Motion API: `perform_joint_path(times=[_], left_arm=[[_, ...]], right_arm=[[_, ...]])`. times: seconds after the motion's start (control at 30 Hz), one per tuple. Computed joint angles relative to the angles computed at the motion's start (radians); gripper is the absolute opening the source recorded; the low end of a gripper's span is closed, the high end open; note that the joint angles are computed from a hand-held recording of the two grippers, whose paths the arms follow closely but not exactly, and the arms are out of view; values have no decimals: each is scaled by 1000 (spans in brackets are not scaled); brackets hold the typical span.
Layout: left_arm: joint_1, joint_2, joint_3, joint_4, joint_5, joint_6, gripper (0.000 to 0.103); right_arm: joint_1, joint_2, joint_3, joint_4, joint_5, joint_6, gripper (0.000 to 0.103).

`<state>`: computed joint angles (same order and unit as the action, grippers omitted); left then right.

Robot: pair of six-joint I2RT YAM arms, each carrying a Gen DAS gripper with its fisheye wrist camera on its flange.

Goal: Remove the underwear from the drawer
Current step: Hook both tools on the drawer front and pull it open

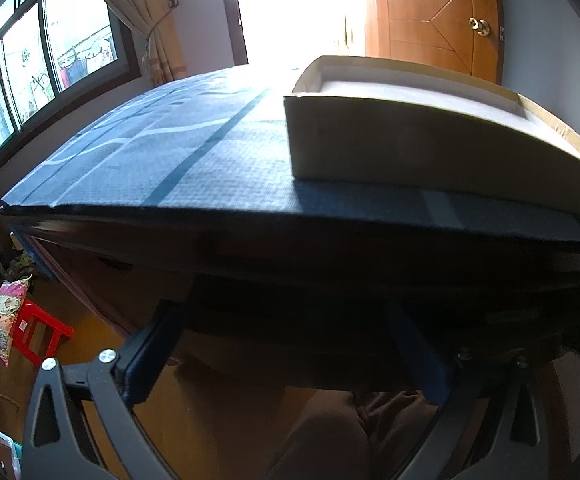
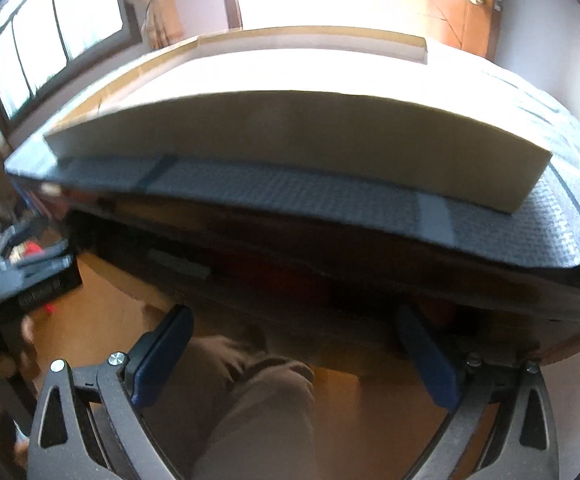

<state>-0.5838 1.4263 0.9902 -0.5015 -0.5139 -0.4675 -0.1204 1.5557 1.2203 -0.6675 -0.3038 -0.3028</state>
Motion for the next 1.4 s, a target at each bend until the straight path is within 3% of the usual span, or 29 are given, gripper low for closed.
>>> perform_joint_path(times=[0.1,0.23,0.33,0.53,0.67,0.73,1.03,1.4], left_arm=[[0,-3,-5,-3,5,-2,103],[9,2,-13,1,24,-13,103],[-7,8,-25,15,-3,0,103],[-10,-19,-90,107,-13,19,103],[-1,-17,-89,116,1,31,103],[4,-19,-92,121,10,39,103],[24,-22,-83,107,36,59,103],[10,-27,-90,99,32,46,103]], right_arm=[[-13,34,38,-30,-41,55,103],[19,14,-4,4,16,38,103],[17,17,-20,30,-7,73,103],[10,-82,-227,303,-20,148,103],[11,-143,-313,405,-19,194,103],[-10,-169,-329,413,-57,240,102],[40,-174,-296,341,143,206,97],[27,-194,-341,376,149,194,97]])
